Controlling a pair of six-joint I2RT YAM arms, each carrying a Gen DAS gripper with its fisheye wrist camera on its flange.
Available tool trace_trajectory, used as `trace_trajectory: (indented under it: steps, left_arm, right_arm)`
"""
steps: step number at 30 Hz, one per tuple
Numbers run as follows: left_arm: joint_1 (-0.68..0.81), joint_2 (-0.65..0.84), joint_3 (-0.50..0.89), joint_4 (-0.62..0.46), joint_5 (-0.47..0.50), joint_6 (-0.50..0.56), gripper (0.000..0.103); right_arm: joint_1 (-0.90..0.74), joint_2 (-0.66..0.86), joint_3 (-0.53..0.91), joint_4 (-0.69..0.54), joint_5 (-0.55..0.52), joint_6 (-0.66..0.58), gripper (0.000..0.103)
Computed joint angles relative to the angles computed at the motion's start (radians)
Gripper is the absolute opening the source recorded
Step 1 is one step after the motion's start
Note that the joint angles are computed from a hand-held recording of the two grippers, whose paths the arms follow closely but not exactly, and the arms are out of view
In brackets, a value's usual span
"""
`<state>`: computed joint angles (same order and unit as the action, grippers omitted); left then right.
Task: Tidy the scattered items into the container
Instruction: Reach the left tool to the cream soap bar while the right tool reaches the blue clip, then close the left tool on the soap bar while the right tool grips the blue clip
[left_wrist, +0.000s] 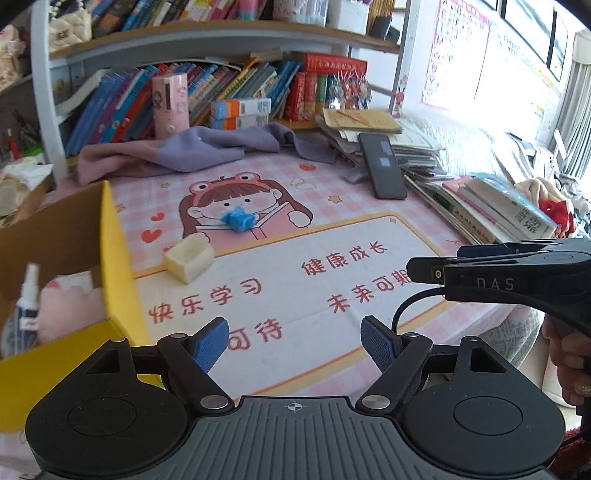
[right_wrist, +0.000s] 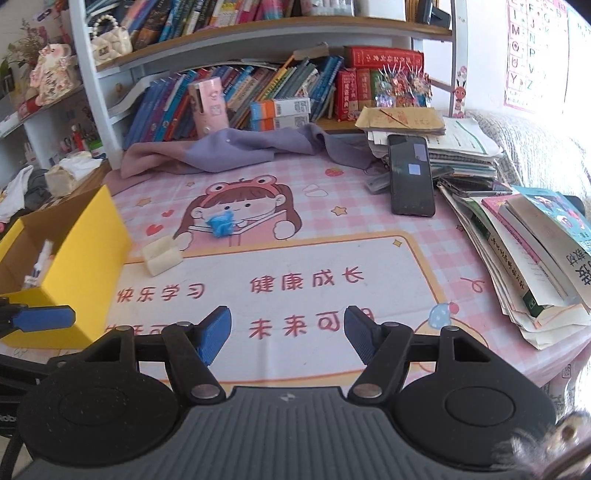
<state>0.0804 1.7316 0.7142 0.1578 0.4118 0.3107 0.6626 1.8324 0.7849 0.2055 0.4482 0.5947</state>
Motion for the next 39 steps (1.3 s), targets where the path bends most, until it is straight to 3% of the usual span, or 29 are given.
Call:
trace_trajectory:
  steps: [10, 24, 33, 39]
  left_arm:
    - [-0.102, 0.157, 0.203, -0.035, -0.116, -0.128, 0.080]
    - [-0.184, 0.356, 0.482, -0.112, -0.319, -0.284, 0.080]
    - [-0.167, 0.440, 0.575, -0.166, -0.445, -0.311, 0.080]
    - [-0.161, 0.524, 0.671, -0.174, -0.500, -0.347, 0.080]
  right_arm:
    - [-0.182, 0.099, 0.136, 0.004, -0.154, -0.194, 0.066]
    - [-0.341, 0.337, 0.480, -0.044, -0.399, -0.453, 0.066]
    - [-0.339, 0.594, 0.869, -0.209, -0.567, -0.565, 0.063]
    - [-0.316, 0.802, 1.216, -0.371, -0.604, -0.636, 0.061]
